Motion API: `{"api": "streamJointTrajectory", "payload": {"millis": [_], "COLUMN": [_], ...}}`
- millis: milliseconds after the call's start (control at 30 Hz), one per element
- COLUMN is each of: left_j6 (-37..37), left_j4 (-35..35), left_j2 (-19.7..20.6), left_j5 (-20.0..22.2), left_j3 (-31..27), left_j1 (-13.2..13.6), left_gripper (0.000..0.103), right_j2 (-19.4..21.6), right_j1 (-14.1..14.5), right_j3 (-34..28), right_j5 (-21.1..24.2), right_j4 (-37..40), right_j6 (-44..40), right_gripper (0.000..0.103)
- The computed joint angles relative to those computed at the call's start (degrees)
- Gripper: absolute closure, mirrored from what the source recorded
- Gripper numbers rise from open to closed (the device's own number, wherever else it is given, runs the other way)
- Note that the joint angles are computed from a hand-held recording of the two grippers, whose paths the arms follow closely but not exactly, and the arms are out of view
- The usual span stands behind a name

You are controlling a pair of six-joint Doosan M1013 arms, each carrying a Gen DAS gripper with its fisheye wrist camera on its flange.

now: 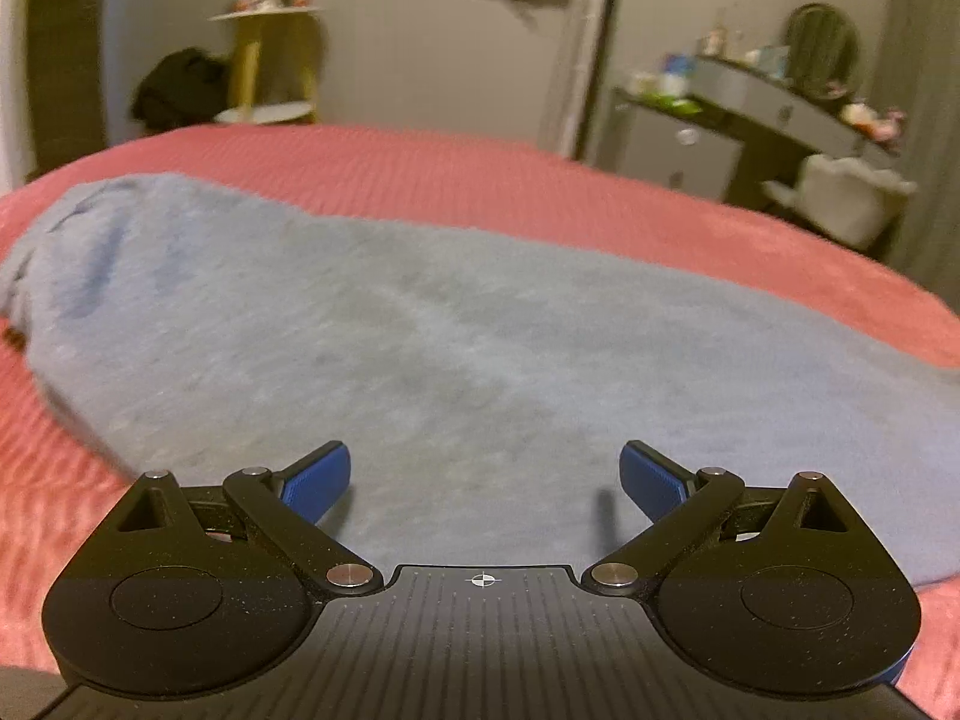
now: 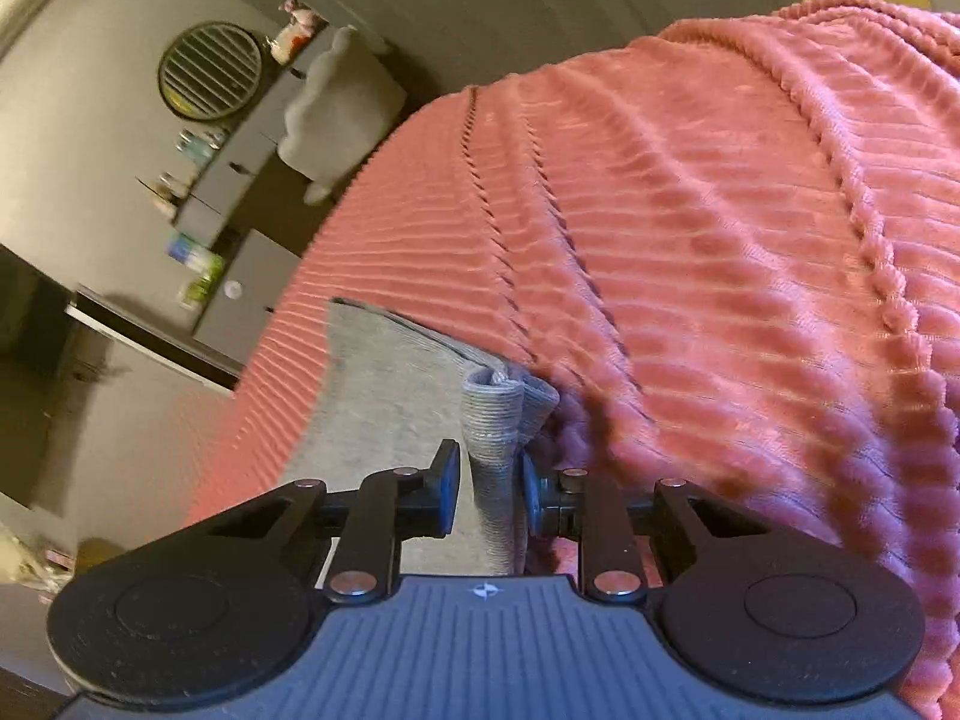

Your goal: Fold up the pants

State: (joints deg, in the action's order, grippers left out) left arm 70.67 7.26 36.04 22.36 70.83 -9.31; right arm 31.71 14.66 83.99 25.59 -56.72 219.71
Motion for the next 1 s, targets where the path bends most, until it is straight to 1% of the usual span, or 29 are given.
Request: {"api": "streamJointTrajectory", "payload": {"millis": [33, 67, 100, 167, 200, 267, 300, 333, 367, 400, 433, 500, 533, 567, 633, 700, 733, 767, 800, 833, 900, 967, 1000], "left_j6": [4.87, 10.22, 14.45, 17.58, 19.22, 22.83, 26.34, 28.97, 31.03, 32.68, 31.76, 26.05, 23.06, 21.27, 23.50, 27.43, 29.03, 29.96, 29.48, 28.04, 25.42, 23.84, 24.14], "left_j4": [-4.91, -10.59, -15.31, -20.74, -23.60, -28.37, -31.62, -33.38, -34.14, -34.32, -32.54, -27.76, -25.82, -24.31, -21.83, -18.38, -16.45, -14.92, -13.55, -12.86, -14.00, -16.45, -18.27], "left_j2": [-0.11, -0.04, 0.16, 0.95, 1.47, 2.42, 2.92, 3.39, 3.86, 4.45, 5.12, 6.27, 7.02, 7.63, 7.47, 7.23, 6.93, 6.67, 6.40, 6.22, 6.08, 5.80, 5.68], "left_j5": [-1.27, -1.94, -1.84, -0.50, 0.69, 2.81, 3.75, 4.35, 4.70, 5.05, 5.43, 5.46, 6.29, 7.17, 4.73, 3.95, 2.80, 1.77, 1.05, 0.78, 1.21, 1.77, 1.86], "left_j3": [0.24, 0.16, -0.19, -1.55, -2.48, -4.17, -5.00, -5.75, -6.45, -7.27, -8.23, -9.63, -10.54, -11.26, -10.15, -9.32, -8.42, -7.63, -7.03, -6.86, -7.06, -7.47, -7.70], "left_j1": [0.10, 0.23, 0.23, -0.05, -0.23, -0.61, -0.84, -1.05, -1.35, -1.64, -1.96, -2.57, -2.74, -2.91, -3.52, -4.07, -4.36, -4.54, -4.68, -4.68, -4.35, -3.83, -3.57], "left_gripper": [0.003, 0.003, 0.003, 0.003, 0.003, 0.003, 0.003, 0.003, 0.003, 0.003, 0.003, 0.003, 0.003, 0.003, 0.003, 0.003, 0.003, 0.003, 0.003, 0.004, 0.004, 0.005, 0.005], "right_j2": [-0.16, -0.14, 0.15, 1.17, 1.81, 2.43, 2.62, 2.78, 2.83, 2.74, 2.77, 2.89, 3.00, 3.07, 3.68, 4.35, 4.46, 4.48, 4.68, 4.94, 5.52, 6.27, 6.67], "right_j1": [0.09, 0.09, -0.02, -0.45, -0.69, -1.02, -1.05, -0.83, -0.48, -0.15, 0.08, 0.30, 0.22, 0.10, -0.14, -0.34, -0.35, -0.16, 0.20, 0.52, 1.70, 3.24, 4.03], "right_j3": [0.46, 0.43, -0.13, -2.21, -3.12, -3.60, -3.62, -3.91, -4.17, -4.14, -4.30, -4.75, -4.93, -5.01, -5.76, -6.72, -6.82, -6.98, -7.68, -8.36, -10.64, -13.12, -14.35], "right_j5": [-0.71, -1.20, -1.34, -0.11, 0.44, -0.17, -0.53, 0.24, 1.33, 1.54, 1.38, 1.73, 1.68, 1.85, 3.49, 5.19, 5.22, 5.92, 7.35, 8.30, 11.14, 11.98, 11.18], "right_j4": [-3.17, -3.80, -1.43, 8.56, 12.68, 17.18, 16.84, 15.83, 13.90, 10.99, 8.36, 6.57, 7.04, 8.07, 11.12, 14.40, 14.45, 13.75, 12.54, 10.92, 7.55, 2.71, 1.06], "right_j6": [2.36, 2.20, -0.96, -12.01, -15.93, -19.06, -18.42, -17.63, -16.44, -14.79, -13.88, -14.60, -15.23, -15.81, -18.12, -21.71, -22.31, -22.40, -22.66, -22.54, -24.86, -29.63, -33.49], "right_gripper": [0.083, 0.083, 0.081, 0.078, 0.076, 0.077, 0.081, 0.093, 0.094, 0.094, 0.094, 0.093, 0.090, 0.089, 0.089, 0.089, 0.089, 0.092, 0.093, 0.094, 0.094, 0.094, 0.094]}}
